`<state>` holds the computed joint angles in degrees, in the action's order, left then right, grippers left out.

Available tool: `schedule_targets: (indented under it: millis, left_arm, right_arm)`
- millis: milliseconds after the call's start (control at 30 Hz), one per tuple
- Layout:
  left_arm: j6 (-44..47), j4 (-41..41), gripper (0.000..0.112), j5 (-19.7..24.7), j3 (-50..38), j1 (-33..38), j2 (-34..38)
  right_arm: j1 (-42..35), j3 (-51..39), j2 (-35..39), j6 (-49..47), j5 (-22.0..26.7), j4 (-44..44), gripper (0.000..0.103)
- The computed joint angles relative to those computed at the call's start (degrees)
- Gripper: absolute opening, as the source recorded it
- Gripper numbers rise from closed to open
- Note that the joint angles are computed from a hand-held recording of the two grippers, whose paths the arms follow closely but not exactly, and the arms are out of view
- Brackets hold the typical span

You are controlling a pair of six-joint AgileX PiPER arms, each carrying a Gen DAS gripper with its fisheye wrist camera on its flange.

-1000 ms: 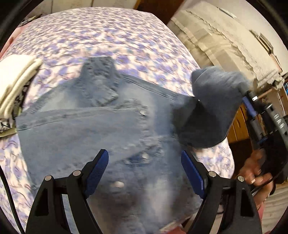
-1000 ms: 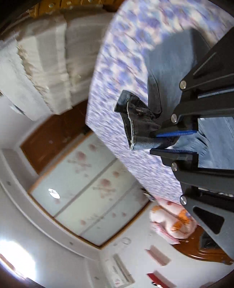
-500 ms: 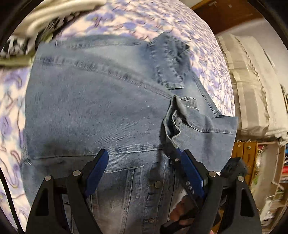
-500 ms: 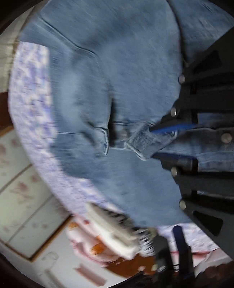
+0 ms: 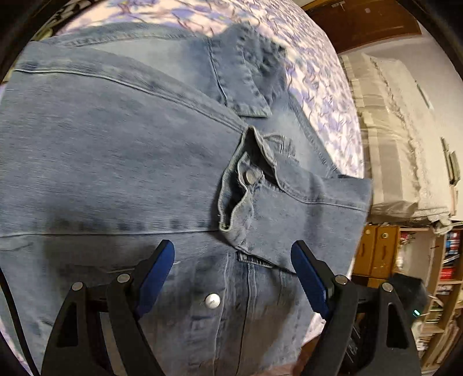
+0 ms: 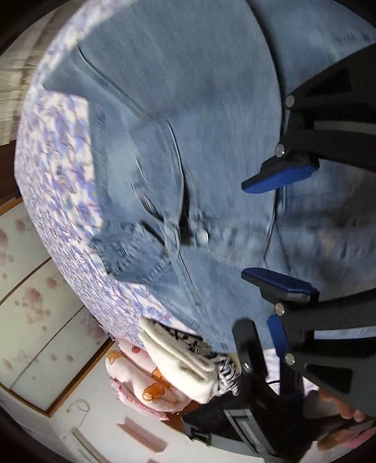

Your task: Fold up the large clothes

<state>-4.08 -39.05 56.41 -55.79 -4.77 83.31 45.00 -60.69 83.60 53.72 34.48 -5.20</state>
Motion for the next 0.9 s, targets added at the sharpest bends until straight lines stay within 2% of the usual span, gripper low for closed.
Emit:
schedule_targets:
  millis: [100,200,300,367,400,467,533,600,633,733,900]
  left_arm:
    - [-7.0,5.5,0.081,-6.2,-0.2,-7.5,2.2]
    - [-14.0,10.7,0.080,-9.3,-1.7,-12.7,5.5]
    - [-23.2,18.2,0.080,-12.4,-4.0,-17.5,7.6]
    - [-29.2,24.0,0.079,-12.5,-6.4,-20.3,9.2]
    - [-32.7,27.3,0.076,-12.0,-8.1,-22.0,10.1]
    - [-37.9,32.0,0.055,-10.2,-12.0,-25.0,12.5]
    - [-42.4,35.9,0.043,-7.4,-16.0,-27.4,15.1]
    - [-48.4,40.8,0.034,-2.9,-20.8,-29.6,17.7]
    - [-51.5,43.5,0.020,0.2,-23.7,-30.8,19.3]
    - [-56.1,46.8,0.010,4.4,-27.8,-32.1,20.6]
    - [-61.2,54.7,0.006,9.1,-33.7,-33.9,19.1]
  right_arm:
    - [-1.8,1.7,-3.5,-3.3,4.5,-0.8,0.054]
    - [-4.7,5.5,-8.4,-8.8,5.8,1.5,0.054]
    - [-9.4,8.6,-12.0,-17.5,6.6,7.6,0.054]
    - [-13.4,10.2,-13.6,-25.3,7.0,13.9,0.054]
    - [-15.8,11.0,-14.3,-30.3,7.2,17.7,0.054]
    - [-19.0,11.5,-14.7,-37.3,8.4,22.4,0.054]
    - [-21.6,11.5,-14.5,-43.3,10.1,25.9,0.054]
    - [-24.4,10.7,-13.9,-49.5,12.6,29.2,0.054]
    - [-25.2,10.4,-13.9,-51.3,13.4,30.2,0.054]
    - [-28.0,8.6,-14.0,-56.8,16.1,32.2,0.054]
    - [-31.3,6.1,-13.9,-61.8,19.2,33.3,0.054]
